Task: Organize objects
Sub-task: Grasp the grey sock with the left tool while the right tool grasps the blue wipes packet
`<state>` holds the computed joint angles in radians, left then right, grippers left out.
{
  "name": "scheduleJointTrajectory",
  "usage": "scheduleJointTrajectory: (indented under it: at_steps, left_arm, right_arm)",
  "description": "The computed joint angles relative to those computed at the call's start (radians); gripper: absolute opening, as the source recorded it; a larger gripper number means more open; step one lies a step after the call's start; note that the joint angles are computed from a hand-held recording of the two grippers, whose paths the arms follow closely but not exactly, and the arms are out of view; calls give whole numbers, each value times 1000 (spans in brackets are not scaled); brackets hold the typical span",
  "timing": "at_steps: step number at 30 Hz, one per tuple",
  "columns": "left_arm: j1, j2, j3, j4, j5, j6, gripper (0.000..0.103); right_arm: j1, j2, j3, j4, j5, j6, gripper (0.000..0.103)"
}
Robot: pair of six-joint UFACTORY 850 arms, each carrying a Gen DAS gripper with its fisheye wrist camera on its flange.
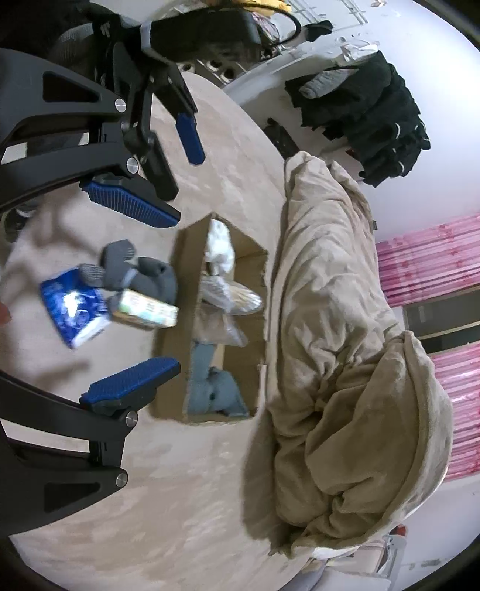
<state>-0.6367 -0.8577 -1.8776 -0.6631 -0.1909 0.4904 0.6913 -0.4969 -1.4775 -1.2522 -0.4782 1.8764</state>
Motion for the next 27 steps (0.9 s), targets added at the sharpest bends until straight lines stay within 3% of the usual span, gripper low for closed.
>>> scheduleJointTrajectory:
  at_steps: [14, 22, 24, 27]
  left_arm:
    - [-34, -48, 17, 197, -13, -180, 90]
    - [-28, -119, -71, 90, -37, -71, 90]
    - [-26, -145, -113, 125, -66, -109, 89]
    - [-26, -168, -145, 98, -63, -77, 89]
  right_arm:
    - [1, -14, 94, 106, 32, 5, 76]
    - [-24, -42, 107, 153, 91, -10, 75]
    - [-26, -46, 108, 145, 110, -3, 73]
    - [-30, -61, 97, 181, 133, -43, 60]
